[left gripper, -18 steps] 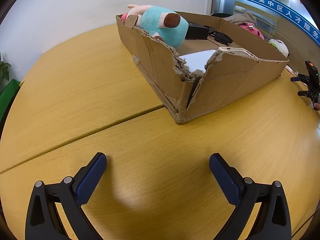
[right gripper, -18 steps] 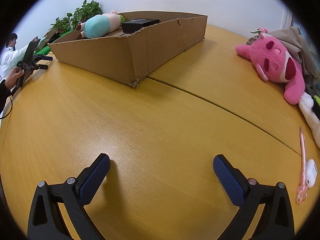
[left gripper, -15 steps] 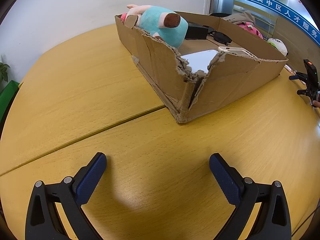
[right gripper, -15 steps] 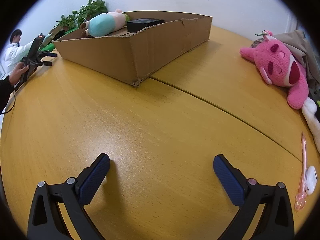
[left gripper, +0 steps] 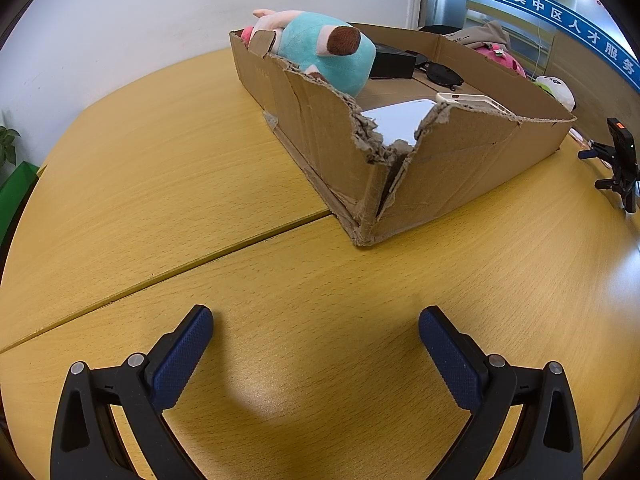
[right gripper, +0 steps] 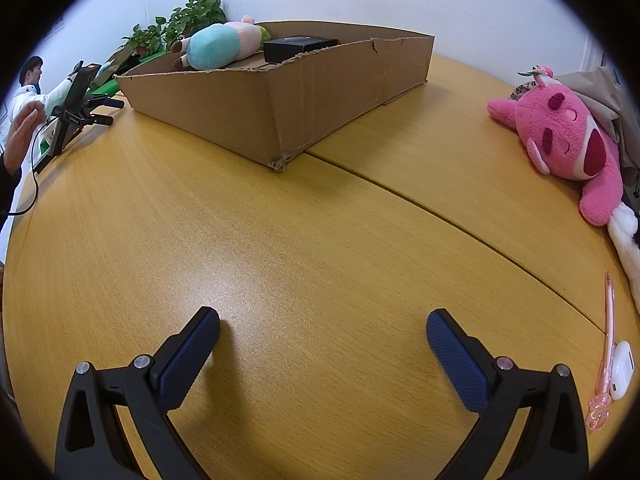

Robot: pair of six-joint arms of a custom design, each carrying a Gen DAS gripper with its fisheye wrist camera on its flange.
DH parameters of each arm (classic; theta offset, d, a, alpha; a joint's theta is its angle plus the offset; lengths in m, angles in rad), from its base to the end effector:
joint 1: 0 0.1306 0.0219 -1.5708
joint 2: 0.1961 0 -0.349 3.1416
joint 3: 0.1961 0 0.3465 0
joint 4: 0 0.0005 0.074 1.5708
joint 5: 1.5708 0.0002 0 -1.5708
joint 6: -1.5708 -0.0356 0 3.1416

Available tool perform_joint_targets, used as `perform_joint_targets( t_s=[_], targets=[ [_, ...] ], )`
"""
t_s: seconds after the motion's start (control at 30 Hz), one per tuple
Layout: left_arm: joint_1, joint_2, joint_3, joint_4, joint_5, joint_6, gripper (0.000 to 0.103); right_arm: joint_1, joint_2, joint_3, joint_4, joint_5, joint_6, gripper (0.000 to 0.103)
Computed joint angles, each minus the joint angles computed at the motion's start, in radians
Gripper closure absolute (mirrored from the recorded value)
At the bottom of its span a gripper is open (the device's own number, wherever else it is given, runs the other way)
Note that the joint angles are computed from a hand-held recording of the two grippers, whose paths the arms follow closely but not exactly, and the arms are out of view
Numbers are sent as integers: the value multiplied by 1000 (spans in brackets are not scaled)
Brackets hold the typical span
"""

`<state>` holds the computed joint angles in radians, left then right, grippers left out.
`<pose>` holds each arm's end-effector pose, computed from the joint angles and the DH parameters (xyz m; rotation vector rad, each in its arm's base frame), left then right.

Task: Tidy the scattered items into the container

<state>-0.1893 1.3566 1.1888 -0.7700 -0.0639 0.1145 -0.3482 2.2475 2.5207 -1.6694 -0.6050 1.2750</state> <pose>0.4146 -0.0776 0.3332 0.0675 2.5055 -0.0450 0.6090 -0.2000 0.3466 -1.2066 2.2582 0.3873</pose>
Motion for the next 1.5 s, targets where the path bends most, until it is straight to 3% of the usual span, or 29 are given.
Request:
perform_joint_targets(
  t_s=[0.97, 1.13, 1.5],
  targets=[
    [3, 8, 8, 0, 3, -3, 0, 0, 1, 3, 1, 0, -2, 0],
    [5, -22, -20, 2, 55, -73, 0, 0, -2, -2, 3, -1, -2, 0],
    [7, -19, -16, 0, 57, -77, 0, -1, -6, -9, 11, 0, -11, 0]
  ],
)
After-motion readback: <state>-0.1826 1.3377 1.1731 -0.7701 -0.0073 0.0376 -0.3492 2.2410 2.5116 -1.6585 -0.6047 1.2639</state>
